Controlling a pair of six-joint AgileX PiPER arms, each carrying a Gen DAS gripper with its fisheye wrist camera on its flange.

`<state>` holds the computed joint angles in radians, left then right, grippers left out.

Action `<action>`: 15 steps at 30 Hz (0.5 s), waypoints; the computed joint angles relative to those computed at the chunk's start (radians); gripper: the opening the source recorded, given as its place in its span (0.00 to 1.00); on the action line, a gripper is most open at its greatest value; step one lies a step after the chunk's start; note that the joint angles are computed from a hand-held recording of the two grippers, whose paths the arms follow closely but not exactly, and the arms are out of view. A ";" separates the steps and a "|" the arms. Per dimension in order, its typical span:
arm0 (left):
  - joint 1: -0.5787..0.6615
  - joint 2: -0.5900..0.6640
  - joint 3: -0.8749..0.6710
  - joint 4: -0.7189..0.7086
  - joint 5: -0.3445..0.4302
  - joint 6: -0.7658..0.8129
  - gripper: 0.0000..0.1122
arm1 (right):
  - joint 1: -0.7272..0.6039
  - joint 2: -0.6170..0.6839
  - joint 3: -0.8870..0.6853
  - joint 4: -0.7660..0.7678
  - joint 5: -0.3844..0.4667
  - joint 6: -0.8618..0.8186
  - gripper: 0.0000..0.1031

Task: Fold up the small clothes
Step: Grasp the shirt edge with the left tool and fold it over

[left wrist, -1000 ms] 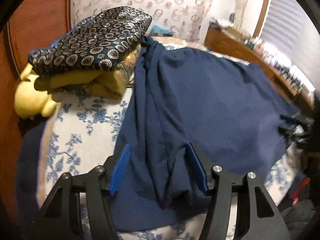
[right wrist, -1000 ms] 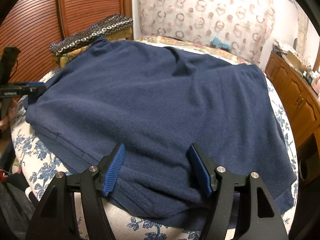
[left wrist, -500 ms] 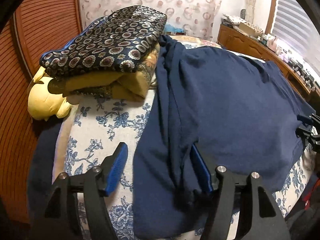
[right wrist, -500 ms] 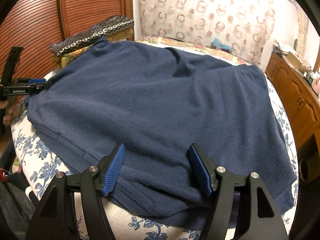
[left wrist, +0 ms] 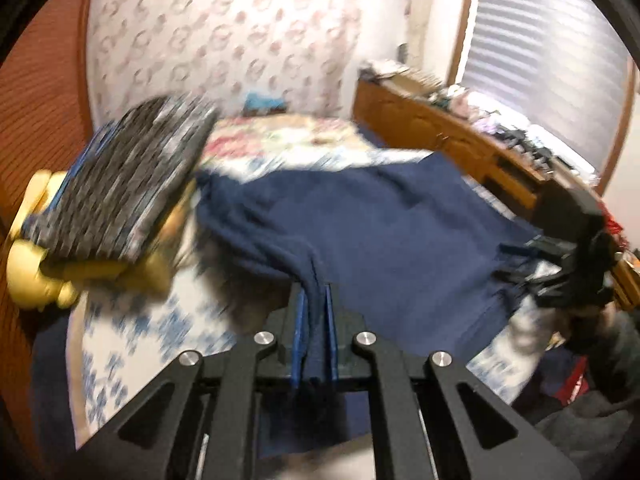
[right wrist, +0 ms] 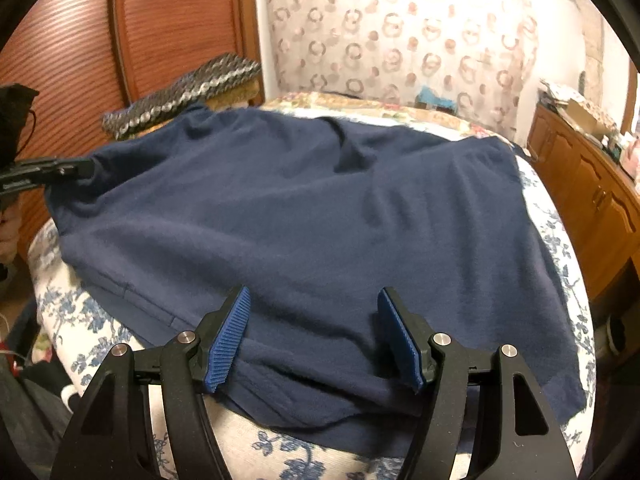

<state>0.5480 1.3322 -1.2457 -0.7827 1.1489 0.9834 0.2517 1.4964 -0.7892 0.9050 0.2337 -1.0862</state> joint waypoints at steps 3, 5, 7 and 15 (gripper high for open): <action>-0.097 0.018 -0.073 -0.008 0.005 -0.059 0.05 | -0.057 -0.031 0.019 0.059 0.012 -0.070 0.66; -0.202 0.034 -0.121 0.010 -0.028 -0.115 0.05 | -0.115 -0.054 0.030 0.085 0.043 -0.109 0.66; -0.287 0.066 -0.173 0.027 -0.052 -0.162 0.05 | -0.178 -0.076 0.040 0.104 0.081 -0.147 0.66; -0.621 0.227 -0.426 0.148 -0.102 -0.368 0.05 | -0.493 -0.151 0.077 0.203 0.253 -0.321 0.66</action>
<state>-0.0727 1.5593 -1.6719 -0.6349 1.0469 0.6156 -0.2414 1.3451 -0.7119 1.1082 0.4872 -1.4075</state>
